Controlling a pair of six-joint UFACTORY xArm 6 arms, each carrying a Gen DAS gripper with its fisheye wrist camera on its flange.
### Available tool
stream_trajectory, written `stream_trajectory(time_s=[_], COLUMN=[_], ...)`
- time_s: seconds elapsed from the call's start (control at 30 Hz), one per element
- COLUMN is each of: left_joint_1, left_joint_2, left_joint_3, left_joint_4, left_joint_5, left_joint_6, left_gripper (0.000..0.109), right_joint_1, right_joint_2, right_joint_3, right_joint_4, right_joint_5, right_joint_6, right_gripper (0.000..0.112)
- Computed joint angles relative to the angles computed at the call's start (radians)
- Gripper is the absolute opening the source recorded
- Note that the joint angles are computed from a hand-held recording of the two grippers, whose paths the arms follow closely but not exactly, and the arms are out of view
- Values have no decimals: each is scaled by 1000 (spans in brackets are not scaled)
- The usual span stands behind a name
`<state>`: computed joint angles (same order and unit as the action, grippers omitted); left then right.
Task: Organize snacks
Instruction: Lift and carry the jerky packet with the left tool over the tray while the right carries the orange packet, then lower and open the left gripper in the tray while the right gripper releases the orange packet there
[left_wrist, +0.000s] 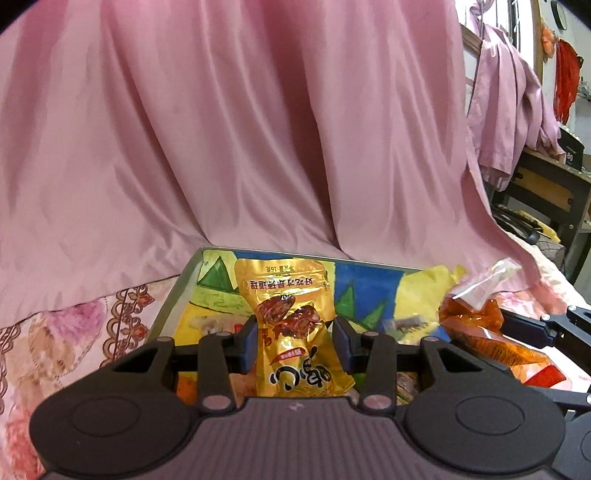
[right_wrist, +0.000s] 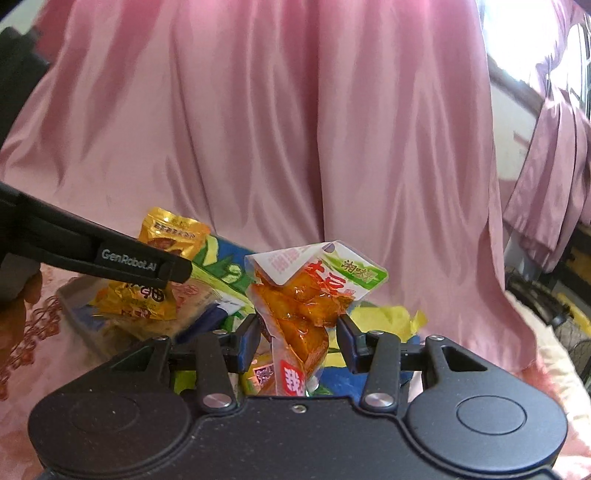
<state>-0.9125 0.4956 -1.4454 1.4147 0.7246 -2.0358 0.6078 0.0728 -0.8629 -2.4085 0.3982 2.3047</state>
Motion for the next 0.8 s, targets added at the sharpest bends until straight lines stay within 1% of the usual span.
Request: stream_trajectory(time_s=[0.1, 0.23, 0.37, 0.5, 0.67, 0.8], left_joint_1=[23, 24, 30, 30, 30, 31], left_joint_2=[14, 38, 49, 54, 56, 68], left_joint_3=[-11, -38, -49, -55, -59, -75], left_joint_4=[-6, -29, -33, -25, 3, 9], left_joint_5=[-17, 9, 1, -1, -12, -37], left_joint_6=[16, 67, 79, 85, 60, 69], left_gripper=[46, 46, 46, 46, 46, 46], right_joint_1=[-15, -42, -60, -61, -62, -64], right_joint_2=[53, 112, 159, 181, 195, 202], right_joint_3=[-52, -110, -146, -153, -158, -162], right_joint_4=[45, 98, 147, 176, 191, 203], right_joint_5=[-23, -58, -89, -91, -94, -98], right_joint_6=[-23, -55, -72, -84, -73, -74], right_gripper=[47, 47, 47, 47, 47, 47])
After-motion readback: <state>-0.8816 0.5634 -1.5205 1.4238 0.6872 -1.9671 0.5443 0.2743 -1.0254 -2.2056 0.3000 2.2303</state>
